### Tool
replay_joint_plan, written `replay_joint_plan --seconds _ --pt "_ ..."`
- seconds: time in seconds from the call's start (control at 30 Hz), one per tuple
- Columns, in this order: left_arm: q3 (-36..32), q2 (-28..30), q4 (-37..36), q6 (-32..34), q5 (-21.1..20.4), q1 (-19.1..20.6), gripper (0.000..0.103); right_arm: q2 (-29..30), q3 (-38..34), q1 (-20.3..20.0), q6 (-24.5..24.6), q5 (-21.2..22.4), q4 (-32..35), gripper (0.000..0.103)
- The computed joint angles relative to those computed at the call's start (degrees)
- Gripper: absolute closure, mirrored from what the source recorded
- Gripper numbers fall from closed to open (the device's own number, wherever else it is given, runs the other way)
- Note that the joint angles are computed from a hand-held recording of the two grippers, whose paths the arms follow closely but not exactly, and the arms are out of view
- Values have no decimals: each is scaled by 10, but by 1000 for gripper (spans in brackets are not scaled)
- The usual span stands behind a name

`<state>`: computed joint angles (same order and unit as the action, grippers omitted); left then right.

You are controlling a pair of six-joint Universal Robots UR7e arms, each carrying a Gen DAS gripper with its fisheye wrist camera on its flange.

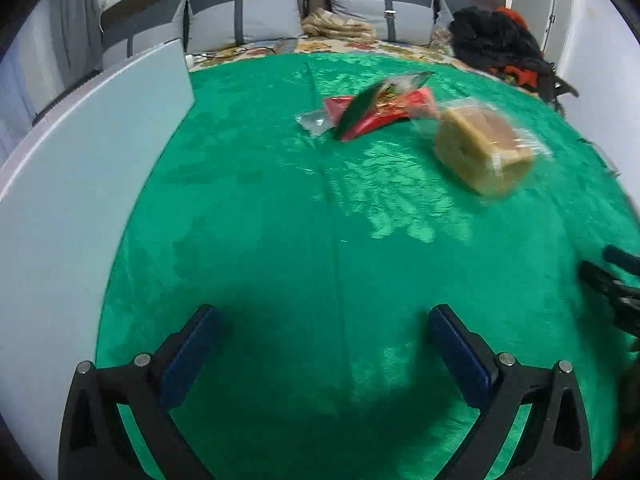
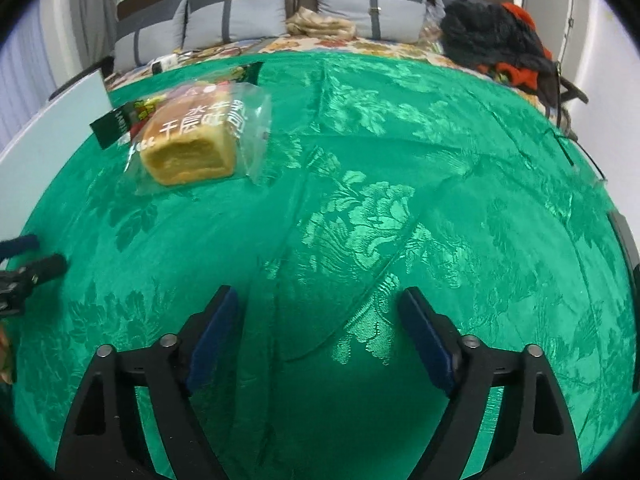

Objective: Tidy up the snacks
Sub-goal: 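Withdraw both open grippers back over the cloth, then grasp the long clear cartoon-printed snack pack with the left gripper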

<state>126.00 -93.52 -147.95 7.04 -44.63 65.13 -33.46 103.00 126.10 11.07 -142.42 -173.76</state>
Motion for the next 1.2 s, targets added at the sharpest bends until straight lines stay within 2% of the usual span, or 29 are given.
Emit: replay_joint_plan --seconds 0.4,0.47,0.53,0.67,0.8,0.87,0.93,1.0,1.03,1.07,1.1,1.2 --pt "10 2 -17 7 3 4 0 2 -4 -2 5 -5 5 14" --pt "-8 3 26 -2 1 5 2 2 -4 -2 4 -5 4 14" --pt "-28 10 43 0 -8 -1 7 2 -4 -2 4 -5 4 14" --pt "-79 41 29 54 -38 -20 8 2 -4 -2 4 -5 4 14" --pt "-154 99 86 86 -41 -16 10 2 -4 -2 4 -5 4 14" --pt "-180 117 105 89 -46 -12 24 2 -5 -2 4 -5 4 13" --pt "-199 133 118 87 -48 -11 28 2 -5 -3 4 -4 3 13" --pt "-210 155 104 97 -26 -13 37 2 -5 -2 4 -5 4 13" --pt "-217 163 102 98 -19 -13 59 3 -5 -2 4 -5 3 13" --pt "-228 172 116 87 -23 -9 90 3 -5 -2 4 -5 4 13" --pt "-242 178 137 68 -35 -3 98 3 -5 -2 4 -5 4 13" --pt "-241 173 139 53 -54 4 102 3 -5 -2 4 -5 3 13"
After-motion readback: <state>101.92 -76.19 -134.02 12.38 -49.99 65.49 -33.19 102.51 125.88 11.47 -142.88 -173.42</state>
